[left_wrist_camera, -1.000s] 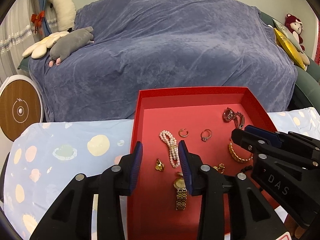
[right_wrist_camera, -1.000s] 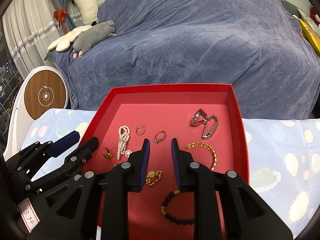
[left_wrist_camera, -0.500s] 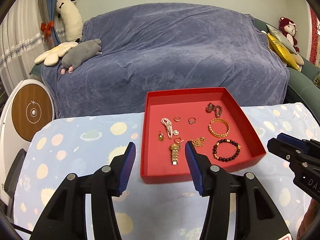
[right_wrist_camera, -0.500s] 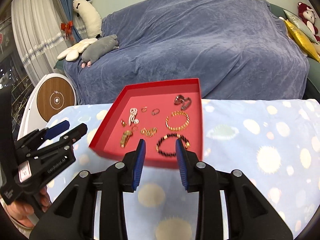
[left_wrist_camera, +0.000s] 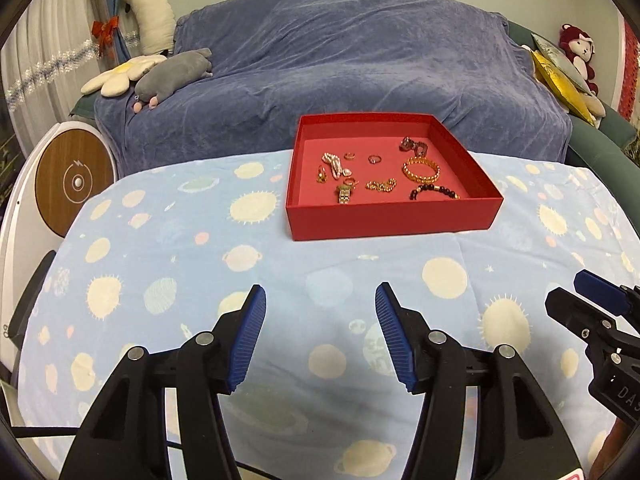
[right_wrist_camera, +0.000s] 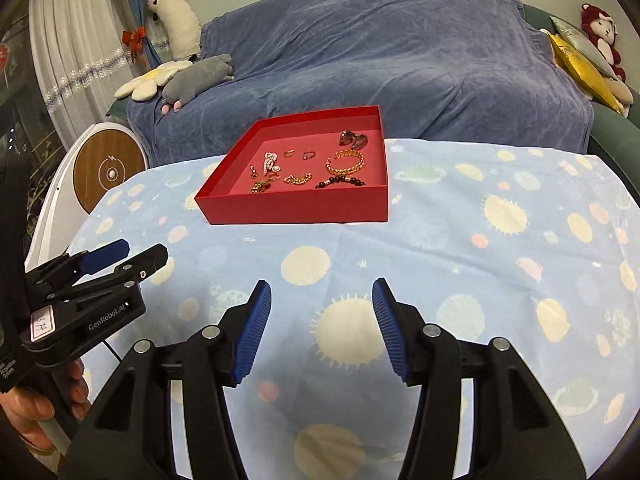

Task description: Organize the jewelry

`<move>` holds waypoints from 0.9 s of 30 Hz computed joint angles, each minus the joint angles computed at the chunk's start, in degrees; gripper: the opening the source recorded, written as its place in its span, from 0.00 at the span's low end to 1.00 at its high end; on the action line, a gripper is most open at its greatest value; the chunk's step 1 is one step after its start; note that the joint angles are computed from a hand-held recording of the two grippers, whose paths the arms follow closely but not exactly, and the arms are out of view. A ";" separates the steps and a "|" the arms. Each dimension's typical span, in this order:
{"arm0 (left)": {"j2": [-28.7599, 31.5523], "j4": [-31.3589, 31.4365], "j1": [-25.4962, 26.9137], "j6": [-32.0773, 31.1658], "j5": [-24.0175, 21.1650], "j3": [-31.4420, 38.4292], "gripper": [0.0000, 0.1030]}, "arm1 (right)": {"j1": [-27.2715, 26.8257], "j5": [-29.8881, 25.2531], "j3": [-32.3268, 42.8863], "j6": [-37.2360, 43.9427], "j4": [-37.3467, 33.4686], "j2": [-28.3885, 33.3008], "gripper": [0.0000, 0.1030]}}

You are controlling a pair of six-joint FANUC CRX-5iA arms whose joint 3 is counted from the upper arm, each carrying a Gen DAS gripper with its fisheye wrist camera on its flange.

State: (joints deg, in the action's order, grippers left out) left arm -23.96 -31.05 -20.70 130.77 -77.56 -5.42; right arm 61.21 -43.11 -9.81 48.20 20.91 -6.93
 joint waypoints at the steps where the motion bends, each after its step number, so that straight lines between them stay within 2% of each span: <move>1: -0.25 0.46 0.31 0.44 0.26 -0.77 0.54 | 0.24 0.26 -0.56 -0.90 0.87 0.09 0.52; 6: 0.47 0.84 1.09 0.29 0.98 -2.66 0.54 | 1.36 0.72 -2.27 -3.16 4.74 1.23 0.57; 9: 0.57 0.96 1.79 0.17 1.46 -2.95 0.54 | 1.32 0.75 -1.59 -2.57 3.97 2.13 0.57; 13: 0.19 -0.01 2.16 0.77 2.65 -2.71 0.54 | 1.33 1.58 -1.37 -2.87 5.02 2.62 0.63; 16: 0.79 -2.07 0.63 1.79 1.92 -1.87 0.59 | 1.30 1.67 -1.40 -3.24 5.32 2.70 0.66; 27: 1.68 -3.75 -1.42 3.37 1.02 -1.53 0.69 | 1.94 0.18 -1.85 -4.64 6.47 3.07 0.73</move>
